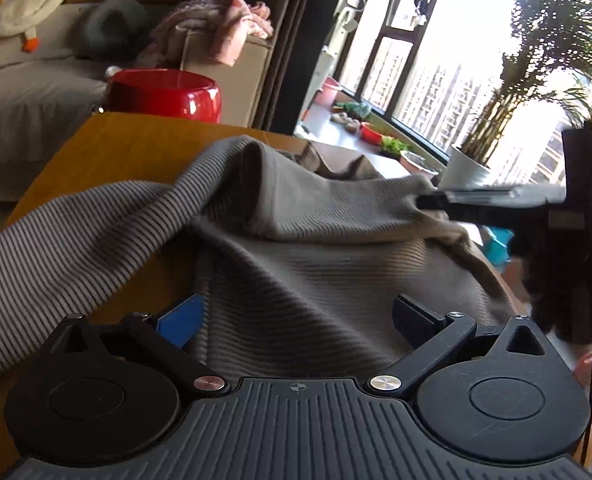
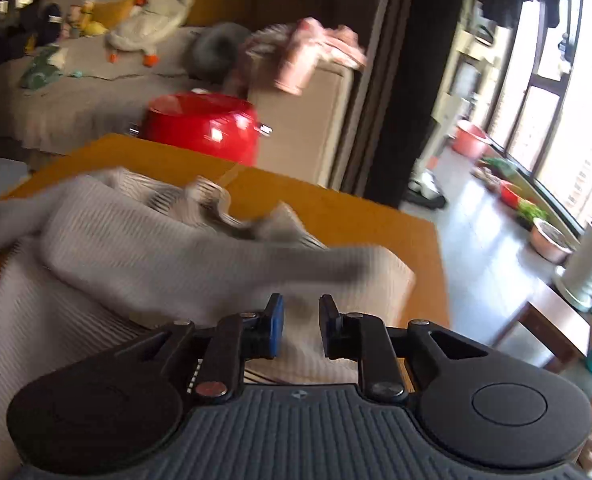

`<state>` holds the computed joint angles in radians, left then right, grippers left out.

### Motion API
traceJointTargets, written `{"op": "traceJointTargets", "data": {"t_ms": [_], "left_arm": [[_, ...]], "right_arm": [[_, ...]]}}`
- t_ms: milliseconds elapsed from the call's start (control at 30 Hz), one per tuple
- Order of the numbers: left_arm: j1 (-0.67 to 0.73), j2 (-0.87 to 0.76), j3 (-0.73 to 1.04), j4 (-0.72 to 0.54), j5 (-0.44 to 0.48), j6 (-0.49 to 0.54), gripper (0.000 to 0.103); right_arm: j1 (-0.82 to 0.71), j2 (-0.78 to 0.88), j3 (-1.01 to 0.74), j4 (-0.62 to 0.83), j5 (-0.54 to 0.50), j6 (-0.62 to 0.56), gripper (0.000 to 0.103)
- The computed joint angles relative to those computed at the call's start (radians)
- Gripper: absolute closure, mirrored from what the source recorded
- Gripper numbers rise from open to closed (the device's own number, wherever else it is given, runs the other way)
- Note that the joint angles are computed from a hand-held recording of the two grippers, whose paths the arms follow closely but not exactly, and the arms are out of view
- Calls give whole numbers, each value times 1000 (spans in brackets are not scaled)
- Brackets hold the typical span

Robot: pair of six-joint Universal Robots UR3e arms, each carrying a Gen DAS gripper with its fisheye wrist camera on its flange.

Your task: Fold clothes

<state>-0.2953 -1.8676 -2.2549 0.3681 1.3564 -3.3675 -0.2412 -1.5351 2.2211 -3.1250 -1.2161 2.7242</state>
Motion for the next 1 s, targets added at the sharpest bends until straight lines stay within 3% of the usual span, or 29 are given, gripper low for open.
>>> {"op": "traceJointTargets", "data": {"t_ms": [100, 167, 300, 433, 500, 667, 833, 900, 933, 967, 1000], "left_arm": [[-41, -31, -19, 59, -30, 78, 0], [-78, -50, -20, 76, -17, 149, 0], [-85, -67, -59, 164, -52, 212, 0], [22, -10, -179, 207, -199, 228, 0], [61, 7, -219, 218, -237, 243, 0], [131, 20, -260, 209, -309, 252, 0], [146, 18, -267, 201, -330, 263, 0], [153, 17, -271, 201, -337, 264, 0], [157, 16, -273, 201, -341, 265, 0], [159, 16, -275, 201, -342, 267, 0], [160, 16, -277, 203, -343, 269, 0]], "right_arm": [[67, -89, -120, 249, 152, -33, 75], [171, -78, -269, 467, 184, -87, 57], [402, 72, -568, 755, 132, -163, 57], [559, 257, -759, 782, -8, -128, 54], [586, 316, -803, 774, -28, -107, 54], [632, 408, -899, 835, 27, -133, 54], [689, 493, -970, 877, -23, -124, 54], [684, 482, -923, 811, -12, -114, 60], [684, 474, -901, 778, -20, -93, 88], [684, 466, -879, 746, -28, -72, 100], [684, 459, -858, 715, -37, -51, 100]]}}
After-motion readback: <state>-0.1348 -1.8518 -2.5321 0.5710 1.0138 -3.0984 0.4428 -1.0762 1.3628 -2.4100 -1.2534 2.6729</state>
